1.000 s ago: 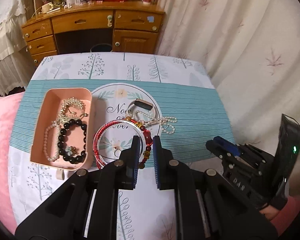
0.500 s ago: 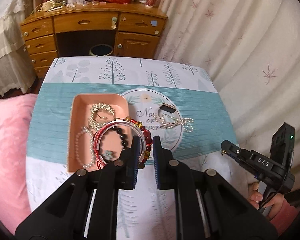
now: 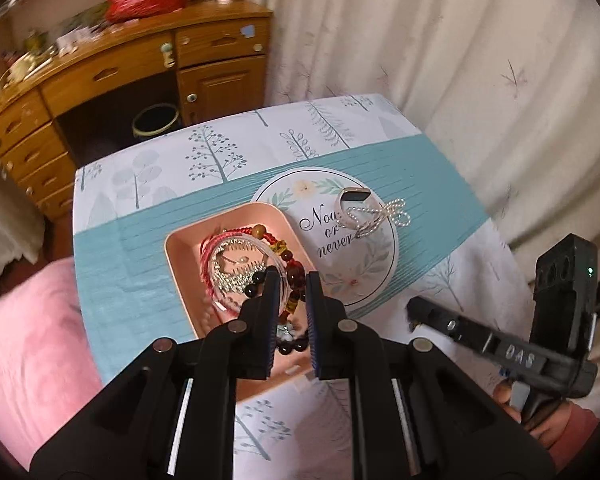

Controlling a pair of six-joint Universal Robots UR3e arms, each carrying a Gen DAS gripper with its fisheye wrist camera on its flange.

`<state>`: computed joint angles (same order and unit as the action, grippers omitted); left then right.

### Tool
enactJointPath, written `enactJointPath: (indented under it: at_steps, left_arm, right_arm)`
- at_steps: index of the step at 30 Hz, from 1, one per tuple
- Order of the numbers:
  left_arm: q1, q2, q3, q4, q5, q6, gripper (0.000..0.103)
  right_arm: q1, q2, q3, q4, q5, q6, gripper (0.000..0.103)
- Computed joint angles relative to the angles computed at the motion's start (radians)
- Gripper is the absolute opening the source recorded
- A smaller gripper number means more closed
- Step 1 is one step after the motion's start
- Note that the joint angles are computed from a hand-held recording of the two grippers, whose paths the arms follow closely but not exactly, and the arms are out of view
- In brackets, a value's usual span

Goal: Organize jewelry
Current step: 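Carry the red bracelet and flower brooch into the pink box and release both, then lift both open tools away from the pink box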

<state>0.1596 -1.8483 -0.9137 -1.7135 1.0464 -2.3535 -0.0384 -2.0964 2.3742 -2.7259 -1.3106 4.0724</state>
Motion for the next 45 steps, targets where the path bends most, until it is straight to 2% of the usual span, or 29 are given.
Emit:
enactJointPath:
  at_steps: [3,6,9,13,14,16,21,27,31,33,35,40,42,45]
  left_arm:
    - [-0.008,-0.046,0.042,0.0,-0.002,0.016,0.01]
    - [-0.01,-0.088,0.103,-0.012,0.003,0.017,0.01]
    - [0.0,-0.125,0.17,-0.046,-0.015,0.028,0.01]
    - [0.004,-0.138,0.206,-0.072,-0.023,0.027,0.011]
    - [0.003,-0.155,0.242,-0.106,-0.019,0.029,0.011]
    - [-0.001,-0.178,0.298,-0.17,-0.003,0.03,0.012]
    - [0.009,-0.116,0.203,-0.143,-0.003,0.018,0.035]
    - [0.014,-0.021,0.034,-0.115,0.03,-0.028,0.035]
    - [0.01,0.096,-0.156,-0.072,0.058,-0.088,0.036]
    - [-0.002,0.141,-0.229,-0.054,0.081,-0.11,0.045]
    - [-0.024,0.177,-0.291,-0.043,0.114,-0.137,0.047]
    - [-0.111,0.244,-0.431,0.004,0.187,-0.252,0.047]
    - [-0.145,0.257,-0.469,0.032,0.193,-0.309,0.047]
    - [-0.214,0.262,-0.524,0.108,0.182,-0.413,0.048]
  right_arm:
    - [0.164,0.2,-0.077,-0.163,-0.121,0.068,0.02]
    - [0.264,0.35,-0.179,-0.23,-0.192,0.104,0.02]
    - [0.348,0.45,-0.284,-0.236,-0.264,0.114,0.02]
    - [0.404,0.517,-0.402,-0.161,-0.314,0.092,0.022]
    - [0.406,0.524,-0.437,-0.107,-0.315,0.08,0.037]
    - [0.402,0.512,-0.463,-0.019,-0.318,0.077,0.053]
    - [0.378,0.439,-0.389,-0.037,-0.289,0.074,0.053]
    - [0.259,0.265,-0.235,0.053,-0.185,0.019,0.054]
    - [0.186,0.15,-0.158,0.193,-0.152,-0.083,0.059]
    - [0.148,0.075,-0.119,0.287,-0.149,-0.166,0.063]
    - [0.108,0.001,-0.099,0.402,-0.15,-0.266,0.064]
    - [0.007,-0.13,-0.113,0.71,-0.176,-0.581,0.073]
    - [-0.064,-0.182,-0.124,0.823,-0.166,-0.721,0.081]
    - [-0.185,-0.244,-0.144,0.95,-0.156,-0.933,0.084]
